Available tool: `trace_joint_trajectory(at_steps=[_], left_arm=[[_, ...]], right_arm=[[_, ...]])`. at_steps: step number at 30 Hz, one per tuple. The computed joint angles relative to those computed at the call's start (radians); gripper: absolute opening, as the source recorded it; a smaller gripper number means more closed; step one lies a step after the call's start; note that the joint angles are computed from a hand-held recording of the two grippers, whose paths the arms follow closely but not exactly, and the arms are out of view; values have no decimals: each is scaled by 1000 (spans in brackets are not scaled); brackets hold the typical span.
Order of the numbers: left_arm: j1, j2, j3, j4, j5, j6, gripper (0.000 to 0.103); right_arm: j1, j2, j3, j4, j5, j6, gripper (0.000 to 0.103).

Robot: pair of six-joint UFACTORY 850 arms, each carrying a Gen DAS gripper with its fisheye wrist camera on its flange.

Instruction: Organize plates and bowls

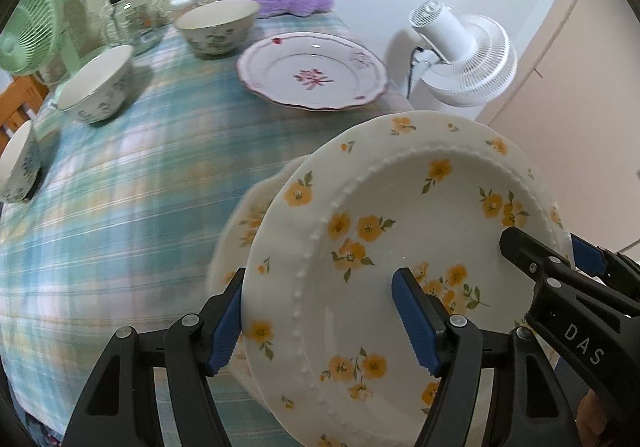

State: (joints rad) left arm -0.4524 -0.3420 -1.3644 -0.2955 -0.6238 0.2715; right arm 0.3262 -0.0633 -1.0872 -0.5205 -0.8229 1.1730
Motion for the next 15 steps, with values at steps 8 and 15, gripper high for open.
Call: trace_joint_trajectory(at_steps=[8,15], left_arm=[[-31,-31,-18,13,-19,-44,72],[-38,-67,-39,105,-36,-173,72]], right_arm=[[-34,34,50,20,11,-15,60],[-60,11,50,78,57,-111,55]])
